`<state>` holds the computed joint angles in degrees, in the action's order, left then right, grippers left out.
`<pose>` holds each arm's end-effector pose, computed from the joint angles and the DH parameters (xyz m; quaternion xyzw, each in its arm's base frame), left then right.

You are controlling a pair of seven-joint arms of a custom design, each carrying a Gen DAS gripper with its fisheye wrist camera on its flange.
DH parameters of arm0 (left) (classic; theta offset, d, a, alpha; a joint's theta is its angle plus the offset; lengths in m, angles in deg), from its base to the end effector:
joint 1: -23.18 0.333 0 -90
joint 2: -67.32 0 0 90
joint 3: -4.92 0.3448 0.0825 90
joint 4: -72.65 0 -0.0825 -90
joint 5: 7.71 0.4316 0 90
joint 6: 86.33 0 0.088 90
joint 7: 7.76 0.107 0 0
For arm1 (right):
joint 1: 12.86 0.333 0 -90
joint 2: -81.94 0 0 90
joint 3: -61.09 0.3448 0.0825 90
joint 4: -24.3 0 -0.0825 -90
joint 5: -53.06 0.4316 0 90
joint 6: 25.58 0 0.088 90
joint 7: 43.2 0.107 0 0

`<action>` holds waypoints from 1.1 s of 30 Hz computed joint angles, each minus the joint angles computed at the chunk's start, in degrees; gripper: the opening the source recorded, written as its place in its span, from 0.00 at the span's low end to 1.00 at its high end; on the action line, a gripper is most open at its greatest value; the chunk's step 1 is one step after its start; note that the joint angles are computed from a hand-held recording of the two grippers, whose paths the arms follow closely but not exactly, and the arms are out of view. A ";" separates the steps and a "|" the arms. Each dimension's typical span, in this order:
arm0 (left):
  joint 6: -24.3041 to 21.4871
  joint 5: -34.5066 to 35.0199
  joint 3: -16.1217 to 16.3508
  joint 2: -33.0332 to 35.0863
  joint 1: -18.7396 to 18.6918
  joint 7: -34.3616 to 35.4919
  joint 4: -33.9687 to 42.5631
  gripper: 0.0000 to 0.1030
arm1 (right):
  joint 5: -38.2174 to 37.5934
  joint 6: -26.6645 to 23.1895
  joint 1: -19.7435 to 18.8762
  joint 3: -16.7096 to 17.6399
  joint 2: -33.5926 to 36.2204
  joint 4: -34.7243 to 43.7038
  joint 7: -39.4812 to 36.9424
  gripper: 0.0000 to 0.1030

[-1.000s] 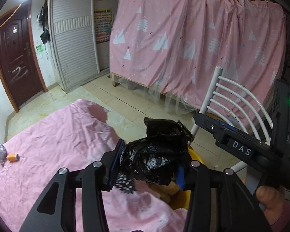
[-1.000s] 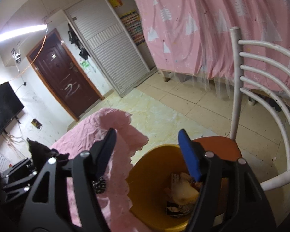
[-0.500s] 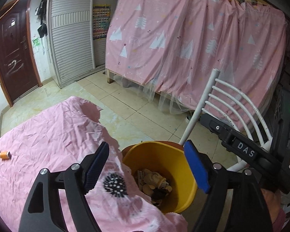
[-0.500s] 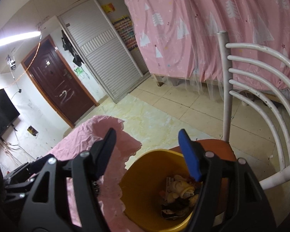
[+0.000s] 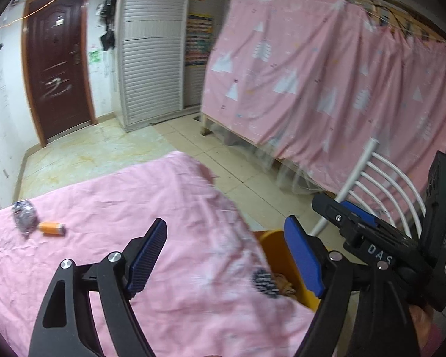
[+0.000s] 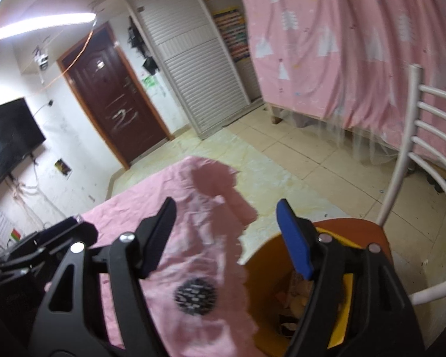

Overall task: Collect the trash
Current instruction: 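Move both open grippers back over the bed toward the wrapper and spool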

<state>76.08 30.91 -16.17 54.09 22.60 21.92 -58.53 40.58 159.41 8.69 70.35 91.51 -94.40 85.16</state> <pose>0.5019 -0.2456 0.5218 -0.6671 0.6158 -0.3205 0.2703 0.5628 0.3540 0.4717 -0.6461 0.5971 -0.1173 0.4608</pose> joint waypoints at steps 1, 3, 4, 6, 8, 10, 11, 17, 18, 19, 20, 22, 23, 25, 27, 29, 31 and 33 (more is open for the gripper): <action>-0.08 -0.01 0.38 -0.66 0.30 -0.11 -0.52 0.71 | -0.18 -0.62 0.17 0.57 0.75 1.20 -0.46 0.66; -0.34 -0.23 1.02 -2.12 1.30 -0.15 -1.68 0.72 | -0.17 -1.79 0.30 1.73 2.11 3.38 -1.52 0.66; -0.39 -0.49 1.23 -2.70 1.82 0.08 -2.17 0.72 | 0.01 -2.53 0.24 2.59 2.93 4.67 -2.30 0.66; -0.54 -0.63 1.43 -4.04 3.35 0.25 -3.19 0.72 | 0.02 -4.08 1.13 3.21 4.57 7.34 -3.57 0.66; -0.35 -1.09 1.79 -5.25 4.94 0.76 -4.14 0.72 | 0.36 -5.47 1.92 3.75 6.04 9.65 -4.78 0.66; -0.25 -1.73 1.76 -6.31 6.39 1.36 -5.01 0.72 | 0.91 -7.23 2.44 4.68 7.82 12.41 -6.57 0.66; -0.31 -2.05 1.94 -6.98 7.34 1.68 -5.58 0.73 | 1.07 -8.06 2.99 4.88 8.68 13.75 -7.35 0.66; -0.82 -3.79 1.89 -9.23 11.98 3.56 -7.65 0.73 | 2.63 -12.82 6.05 6.09 14.09 22.28 -12.31 0.66; -0.94 -3.84 1.88 -9.62 12.89 3.74 -8.02 0.73 | 2.82 -13.50 6.67 6.08 14.97 23.62 -12.99 0.66; -0.91 -4.04 1.93 -9.99 13.55 4.01 -8.45 0.73 | 2.88 -14.64 7.44 6.21 16.27 25.65 -13.90 0.66; -0.94 -4.38 2.33 -10.28 14.26 4.55 -8.86 0.73 | 3.11 -15.37 7.96 6.21 17.06 26.88 -14.65 0.66; -0.97 -5.01 2.66 -10.75 15.56 5.48 -9.40 0.73 | 3.34 -17.40 9.34 6.15 19.09 30.12 -16.23 0.66; -1.02 -5.20 2.96 -10.89 16.48 5.85 -9.65 0.73 | 3.47 -17.99 9.98 5.95 19.70 31.10 -16.75 0.66; -1.30 -5.67 2.94 -11.07 17.68 6.27 -9.90 0.73 | 3.63 -20.00 11.28 5.87 21.78 34.41 -18.29 0.66; -1.47 -5.91 3.43 -10.99 19.03 6.91 -10.16 0.74 | 4.07 -21.59 12.32 5.69 23.72 37.44 -19.63 0.66; -1.68 -5.93 3.80 -10.72 20.33 7.37 -10.19 0.74 | 4.47 -23.25 13.34 5.58 25.58 40.34 -21.10 0.66; -1.82 -5.95 3.98 -10.30 21.18 7.61 -10.08 0.74 | 4.97 -24.82 14.17 5.54 27.27 42.98 -22.60 0.66; -2.02 -6.07 4.51 -9.62 21.84 7.88 -9.84 0.74 | 5.32 -26.29 15.21 5.22 28.88 45.49 -23.72 0.66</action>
